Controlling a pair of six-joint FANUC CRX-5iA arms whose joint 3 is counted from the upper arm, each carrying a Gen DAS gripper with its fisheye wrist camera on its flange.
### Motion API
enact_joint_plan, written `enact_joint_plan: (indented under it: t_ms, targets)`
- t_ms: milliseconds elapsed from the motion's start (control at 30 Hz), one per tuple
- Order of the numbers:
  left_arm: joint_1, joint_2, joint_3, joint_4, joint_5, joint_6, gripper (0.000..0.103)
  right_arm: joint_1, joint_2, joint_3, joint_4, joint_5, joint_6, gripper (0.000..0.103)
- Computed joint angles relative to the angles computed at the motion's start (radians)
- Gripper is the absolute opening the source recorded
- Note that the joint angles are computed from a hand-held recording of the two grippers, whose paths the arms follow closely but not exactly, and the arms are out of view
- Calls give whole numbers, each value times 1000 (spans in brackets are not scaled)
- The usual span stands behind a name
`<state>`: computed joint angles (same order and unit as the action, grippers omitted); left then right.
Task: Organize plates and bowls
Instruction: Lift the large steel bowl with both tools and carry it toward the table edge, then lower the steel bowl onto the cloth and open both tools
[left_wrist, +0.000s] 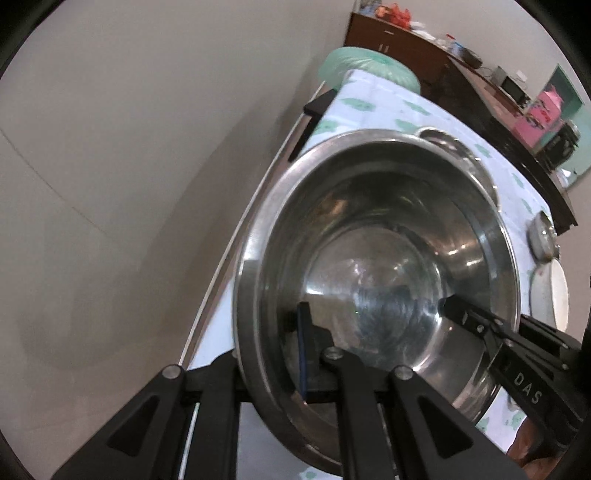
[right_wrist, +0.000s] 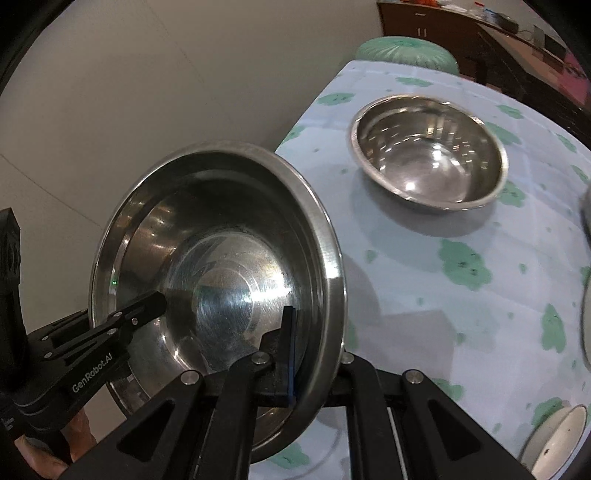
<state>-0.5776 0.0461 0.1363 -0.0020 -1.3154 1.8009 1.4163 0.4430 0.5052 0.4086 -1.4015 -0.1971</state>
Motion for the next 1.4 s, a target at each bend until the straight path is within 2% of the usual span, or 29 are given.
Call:
enact_joint_plan:
  t_ms: [267,500,733,1000,1200,1300,1367,1400]
  targets:
    - [6,77,28,7,15,8,7,-47,57,36,-61,32,67,8]
    - [4,108,37,19,20,6,8,-53,85,81,-75,-6,91,8]
    - [52,78,4,48,12,-41,9,-55,104,110,-65,-25,115,8]
    - [105,71,-30,159,18,-70,9,-58,98,111,-83,-22,134,12]
    - [94,67,-8,134,1,-73,9,-56,95,99,-76,-14,128,13]
    - [88,51,14,80,-12,-64,21,-56,80,72,-72,11,114,13]
    - [65,41,52,-10,-11,-45,35,-52,82,74,-63,2,117,13]
    - [64,37,59,-23,-9,-44,38,-49,99,99,-50,-33,129,13]
